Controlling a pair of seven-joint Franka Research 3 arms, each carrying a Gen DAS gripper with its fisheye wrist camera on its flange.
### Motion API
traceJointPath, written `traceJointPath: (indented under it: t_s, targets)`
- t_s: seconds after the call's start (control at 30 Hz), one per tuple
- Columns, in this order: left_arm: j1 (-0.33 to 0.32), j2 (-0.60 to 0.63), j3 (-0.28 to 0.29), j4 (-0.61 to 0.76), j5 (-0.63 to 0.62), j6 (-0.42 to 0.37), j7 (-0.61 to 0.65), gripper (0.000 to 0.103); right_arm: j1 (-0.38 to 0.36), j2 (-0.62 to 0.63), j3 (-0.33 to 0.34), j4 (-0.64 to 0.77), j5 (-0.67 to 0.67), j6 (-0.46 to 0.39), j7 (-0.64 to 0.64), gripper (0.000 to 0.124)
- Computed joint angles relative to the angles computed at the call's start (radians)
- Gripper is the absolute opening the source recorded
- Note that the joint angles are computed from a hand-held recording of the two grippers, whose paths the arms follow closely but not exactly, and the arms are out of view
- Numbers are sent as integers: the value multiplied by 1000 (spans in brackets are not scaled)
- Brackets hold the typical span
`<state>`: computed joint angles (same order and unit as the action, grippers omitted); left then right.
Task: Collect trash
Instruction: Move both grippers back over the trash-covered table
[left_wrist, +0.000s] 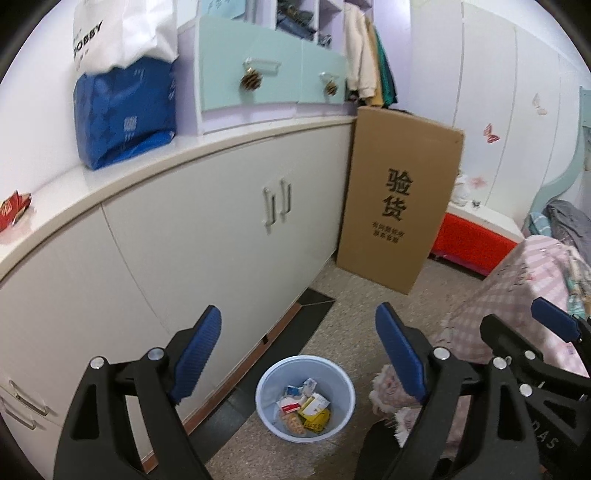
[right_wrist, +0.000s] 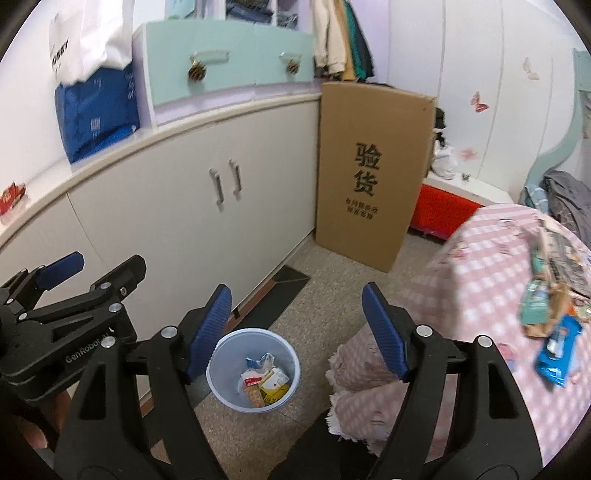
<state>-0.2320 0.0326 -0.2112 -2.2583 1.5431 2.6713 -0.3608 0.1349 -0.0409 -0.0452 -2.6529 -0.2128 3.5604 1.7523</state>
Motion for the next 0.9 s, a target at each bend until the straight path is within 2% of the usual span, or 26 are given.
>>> traceJointPath:
  t_s: [0.17, 0.27, 0.33, 0.47, 0.67, 0.8, 0.87, 0.9]
  targets:
    - [-33, -26, -31, 9, -30, -6, 23, 85, -11, -100, -98, -73, -122, 13, 87, 75]
    - [-66, -22, -56, 35, -43, -21, 46, 85, 12, -153, -214, -106, -234, 11, 164, 76]
    - [-87, -6, -67, 62, -60, -25, 75, 86, 38, -189, -317, -120, -329, -1, 221, 76]
    - [-134, 58, -80, 142, -102, 14, 148, 86, 65, -248, -474, -146, -395, -25, 235, 76]
    - [-232, 186, -73, 285, -172, 38, 306, 86, 77, -291, -668, -159, -373, -65, 168, 76]
    - [-299, 283, -58, 396, -233, 39, 438, 86, 204, -305, -877, -127, -380, -129, 147, 76]
    - [-326, 317, -46, 436, -272, 29, 490, 86, 332, -332, -1023, -104, -380, -179, 114, 76]
    - [-338, 333, -39, 453, -289, 24, 509, 86, 360, -339, -1052, -101, -375, -193, 99, 76]
